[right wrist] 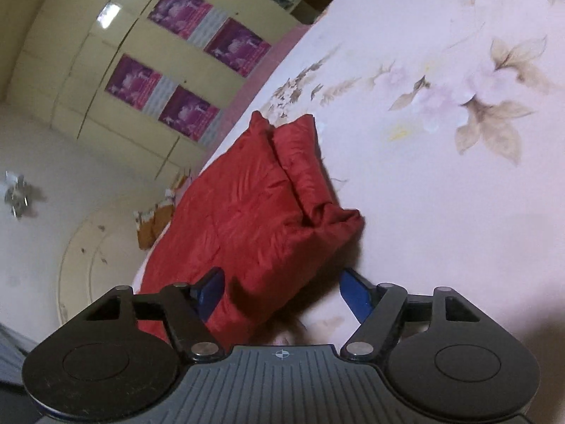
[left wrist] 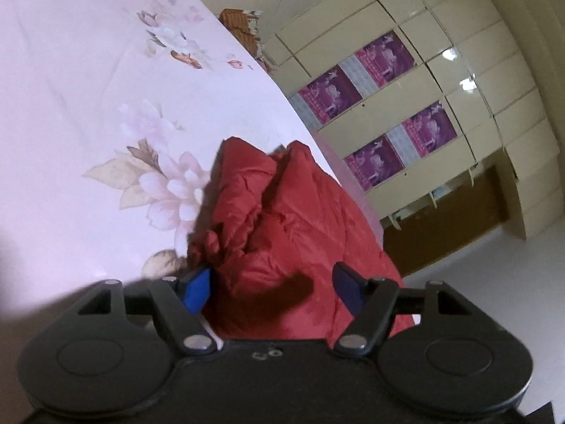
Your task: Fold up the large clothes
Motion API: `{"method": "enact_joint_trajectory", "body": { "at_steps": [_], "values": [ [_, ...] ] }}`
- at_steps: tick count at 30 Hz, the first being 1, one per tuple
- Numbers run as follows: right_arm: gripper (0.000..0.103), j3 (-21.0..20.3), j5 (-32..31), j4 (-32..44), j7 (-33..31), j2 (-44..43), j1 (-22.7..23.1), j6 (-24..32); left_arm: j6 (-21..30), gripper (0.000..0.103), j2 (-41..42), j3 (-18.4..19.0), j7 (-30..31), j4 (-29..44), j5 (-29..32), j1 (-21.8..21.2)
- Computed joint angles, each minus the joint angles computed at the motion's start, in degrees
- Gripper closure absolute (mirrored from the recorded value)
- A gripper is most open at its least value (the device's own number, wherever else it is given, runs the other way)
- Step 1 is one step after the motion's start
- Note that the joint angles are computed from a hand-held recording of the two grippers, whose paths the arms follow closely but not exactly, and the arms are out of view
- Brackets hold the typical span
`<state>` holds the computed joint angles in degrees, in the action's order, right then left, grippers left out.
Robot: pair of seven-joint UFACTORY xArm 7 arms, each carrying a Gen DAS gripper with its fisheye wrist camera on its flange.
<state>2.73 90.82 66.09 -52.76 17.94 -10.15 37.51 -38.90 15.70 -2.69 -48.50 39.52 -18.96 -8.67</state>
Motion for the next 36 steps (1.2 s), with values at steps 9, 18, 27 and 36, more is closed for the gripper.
{"method": "enact_joint_trajectory", "body": {
  "at_steps": [9, 18, 27, 36],
  "values": [
    [0.068, 2.0, -4.3, 7.5, 1.1, 6.0, 1.8, -5.0, 3.2, 0.076, 3.0, 1.7, 5.5, 4.5, -0.1, -0.2],
    [0.087, 3.3, -7.3, 6.0, -0.6, 3.3, -0.1, -4.9, 3.1, 0.088, -2.3, 1.6, 15.5, 1.5, -9.0, -5.0],
    [0.088, -1.2, -11.6, -2.0, -2.6, -4.9, -3.6, 3.8, 0.6, 0.088, -9.4, -3.9, 23.7, -4.8, -28.1, -12.8],
    [0.087, -8.2, -17.7, -12.9, -6.5, -15.4, -6.7, 12.8, -4.5, 0.088, -15.6, -12.2, 31.1, -10.2, -49.4, -20.8]
  ]
}}
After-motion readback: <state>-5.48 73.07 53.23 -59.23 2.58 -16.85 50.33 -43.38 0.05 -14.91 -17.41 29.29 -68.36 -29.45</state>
